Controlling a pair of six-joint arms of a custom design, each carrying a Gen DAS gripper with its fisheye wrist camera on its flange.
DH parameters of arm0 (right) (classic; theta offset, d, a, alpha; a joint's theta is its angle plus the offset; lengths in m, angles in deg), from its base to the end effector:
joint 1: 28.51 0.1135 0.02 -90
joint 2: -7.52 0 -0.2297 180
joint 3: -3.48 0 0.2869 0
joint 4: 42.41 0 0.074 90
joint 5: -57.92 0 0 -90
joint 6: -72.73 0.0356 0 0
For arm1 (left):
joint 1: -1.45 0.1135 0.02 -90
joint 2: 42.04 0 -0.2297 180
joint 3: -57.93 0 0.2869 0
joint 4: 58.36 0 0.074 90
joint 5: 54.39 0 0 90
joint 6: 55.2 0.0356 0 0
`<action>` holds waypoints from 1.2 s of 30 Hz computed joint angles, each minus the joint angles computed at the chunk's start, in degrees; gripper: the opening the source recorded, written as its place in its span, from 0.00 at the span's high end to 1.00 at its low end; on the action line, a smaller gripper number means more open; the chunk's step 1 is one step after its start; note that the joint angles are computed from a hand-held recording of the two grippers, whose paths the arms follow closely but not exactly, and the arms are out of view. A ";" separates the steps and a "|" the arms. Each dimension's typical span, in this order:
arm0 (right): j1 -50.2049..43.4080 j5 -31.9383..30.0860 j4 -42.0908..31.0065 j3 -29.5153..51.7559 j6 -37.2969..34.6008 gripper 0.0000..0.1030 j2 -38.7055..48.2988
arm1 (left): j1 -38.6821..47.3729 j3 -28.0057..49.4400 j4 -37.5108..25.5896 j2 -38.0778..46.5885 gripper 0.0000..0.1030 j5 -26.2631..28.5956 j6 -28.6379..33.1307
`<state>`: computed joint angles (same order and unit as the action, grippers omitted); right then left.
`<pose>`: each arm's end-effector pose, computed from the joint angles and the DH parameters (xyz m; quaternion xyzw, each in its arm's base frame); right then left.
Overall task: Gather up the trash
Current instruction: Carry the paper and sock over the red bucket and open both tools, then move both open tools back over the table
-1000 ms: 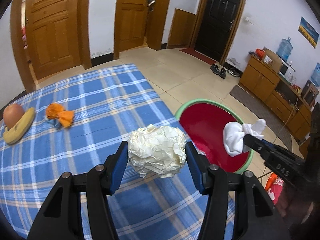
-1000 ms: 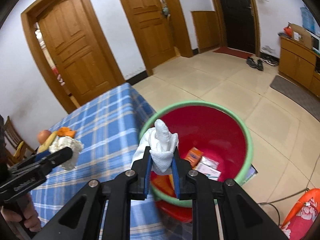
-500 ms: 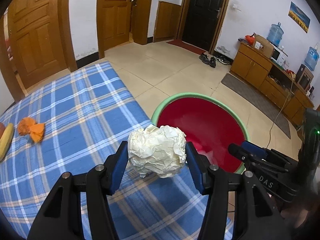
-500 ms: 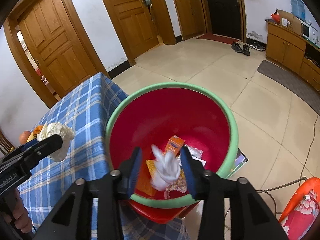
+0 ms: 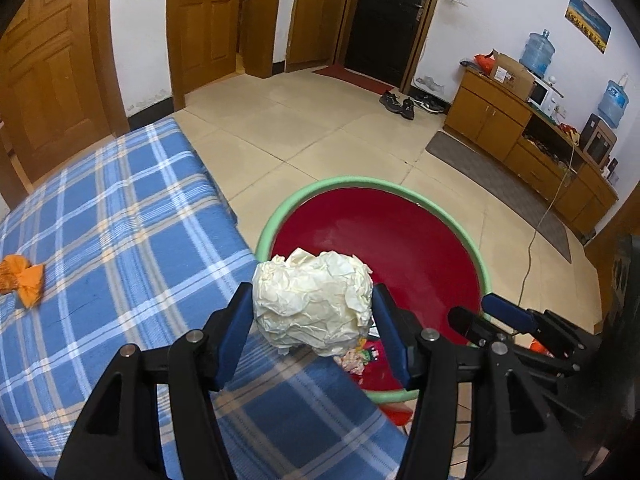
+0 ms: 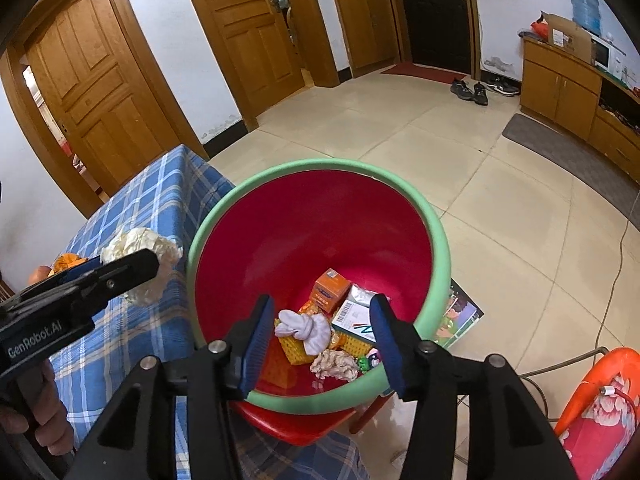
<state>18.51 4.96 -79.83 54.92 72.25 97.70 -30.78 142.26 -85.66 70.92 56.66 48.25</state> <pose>0.1991 0.1822 0.0642 0.3768 0.8634 -0.0106 0.3352 0.3497 -0.2356 0.0987 0.4142 0.8456 -0.2193 0.2557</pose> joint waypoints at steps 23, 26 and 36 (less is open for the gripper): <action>1.86 1.66 -1.89 0.42 1.34 0.41 -1.92 | 2.52 -2.08 0.57 -3.99 0.29 2.78 -0.52; 2.34 2.17 -2.06 1.57 0.81 0.36 -1.67 | 3.92 -3.29 0.57 -5.30 0.29 2.65 -0.19; 1.99 2.83 0.58 7.89 -4.27 0.29 2.44 | 11.33 -2.74 -0.14 -6.41 0.29 1.81 -0.17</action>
<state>20.49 7.79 -79.26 62.81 67.99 100.13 -19.45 139.51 -85.80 64.51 58.46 48.08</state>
